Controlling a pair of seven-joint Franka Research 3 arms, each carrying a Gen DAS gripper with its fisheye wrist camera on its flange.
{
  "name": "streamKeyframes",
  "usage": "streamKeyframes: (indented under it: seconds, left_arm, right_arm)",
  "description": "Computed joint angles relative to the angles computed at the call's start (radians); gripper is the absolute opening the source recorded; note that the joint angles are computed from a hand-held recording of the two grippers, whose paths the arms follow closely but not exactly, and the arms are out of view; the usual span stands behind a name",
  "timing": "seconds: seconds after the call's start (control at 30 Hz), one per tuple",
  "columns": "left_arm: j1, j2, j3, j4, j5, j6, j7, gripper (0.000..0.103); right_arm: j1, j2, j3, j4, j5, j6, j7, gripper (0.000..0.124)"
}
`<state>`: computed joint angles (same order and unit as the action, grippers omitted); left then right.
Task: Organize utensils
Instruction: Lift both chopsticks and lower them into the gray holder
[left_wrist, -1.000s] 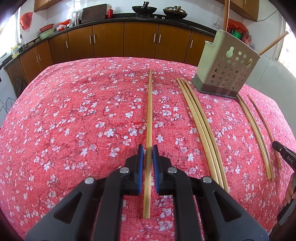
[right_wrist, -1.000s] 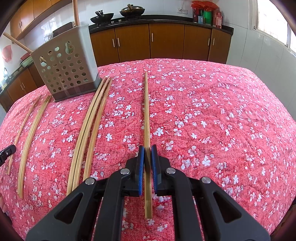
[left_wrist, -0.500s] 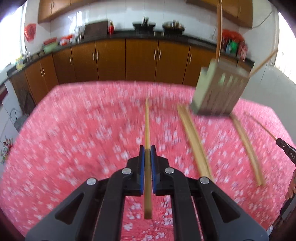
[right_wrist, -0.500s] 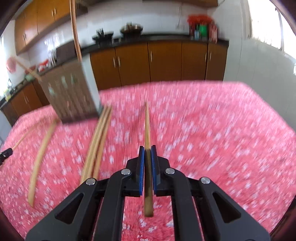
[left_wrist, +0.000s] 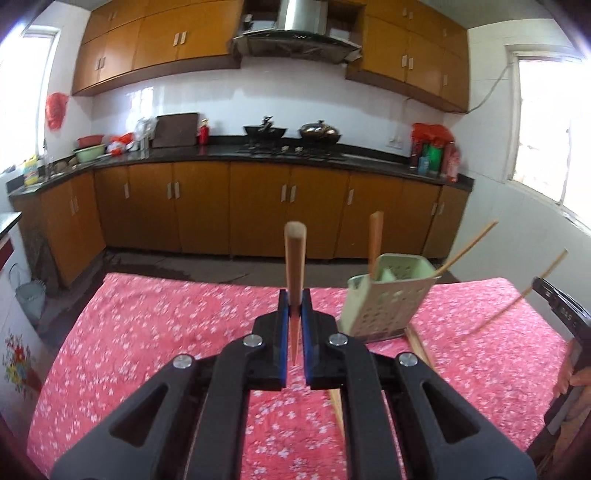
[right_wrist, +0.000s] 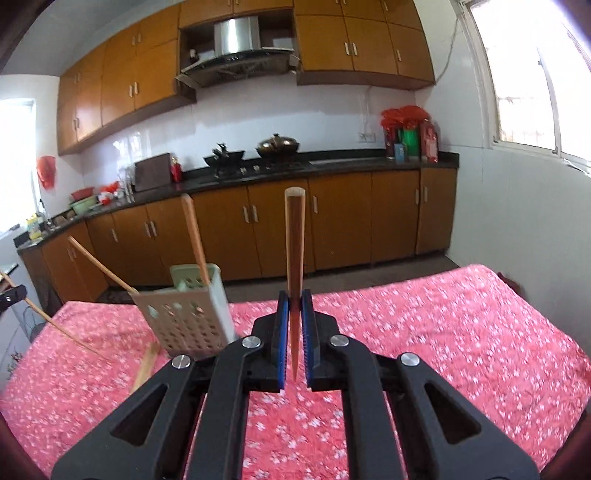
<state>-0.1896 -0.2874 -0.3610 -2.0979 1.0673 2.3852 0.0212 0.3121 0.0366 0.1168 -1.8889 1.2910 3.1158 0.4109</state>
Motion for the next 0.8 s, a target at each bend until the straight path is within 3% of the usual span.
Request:
streamKeyframes:
  seconds: [0.3, 0.5, 0.63, 0.8]
  left_arm:
    - [-0.013, 0.058, -0.010, 0.142, 0.052, 0.103, 0.054, 0.008]
    - [-0.031, 0.171, -0.014, 0.309, 0.209, 0.056, 0.003, 0.008]
    - [-0.069, 0.276, 0.028, 0.415, 0.256, 0.044, -0.006, 0.008]
    - [-0.113, 0.386, 0.103, 0.487, 0.243, 0.047, 0.013, 0.008]
  right_arm:
    - [0.013, -0.080, -0.034, 0.071, 0.193, -0.228, -0.142, 0.008]
    - [0.043, -0.012, -0.009, 0.192, 0.259, -0.182, -0.233, 0.008]
    - [0.053, 0.061, 0.016, 0.257, 0.157, -0.137, -0.165, 0.008]
    - [0.064, 0.157, 0.020, 0.293, -0.185, -0.118, 0.154, 0.008]
